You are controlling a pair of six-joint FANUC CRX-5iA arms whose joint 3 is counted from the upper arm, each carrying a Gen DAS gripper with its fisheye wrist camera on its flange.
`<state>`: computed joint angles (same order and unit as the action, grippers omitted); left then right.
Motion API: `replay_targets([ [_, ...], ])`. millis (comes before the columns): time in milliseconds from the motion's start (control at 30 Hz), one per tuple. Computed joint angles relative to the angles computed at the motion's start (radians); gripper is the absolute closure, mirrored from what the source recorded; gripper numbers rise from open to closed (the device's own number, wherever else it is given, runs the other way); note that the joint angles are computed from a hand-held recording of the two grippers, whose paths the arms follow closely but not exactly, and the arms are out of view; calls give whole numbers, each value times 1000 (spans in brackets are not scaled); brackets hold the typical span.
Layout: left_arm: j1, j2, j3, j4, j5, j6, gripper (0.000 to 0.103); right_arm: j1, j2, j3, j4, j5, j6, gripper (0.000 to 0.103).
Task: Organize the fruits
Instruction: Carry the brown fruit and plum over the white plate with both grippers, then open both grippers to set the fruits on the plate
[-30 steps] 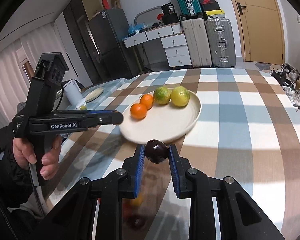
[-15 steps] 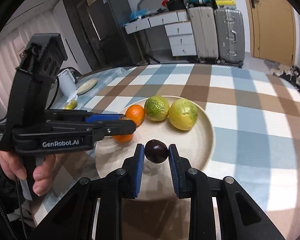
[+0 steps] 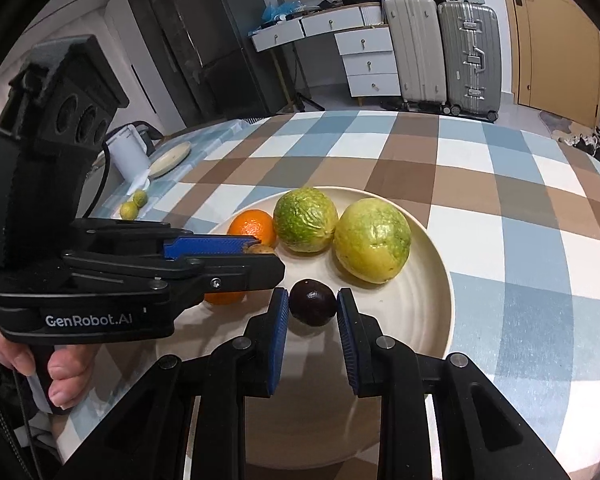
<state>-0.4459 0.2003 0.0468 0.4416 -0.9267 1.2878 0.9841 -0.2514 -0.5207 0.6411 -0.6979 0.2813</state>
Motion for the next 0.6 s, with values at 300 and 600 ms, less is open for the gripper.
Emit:
replay_targets([
  [300,8,0,-1,6,29,23,79,-23,49,32,2,7,4,77],
  [600,15,-80,-80,84,78,-34,42,44,-76,-99,238,-28,-229,16],
])
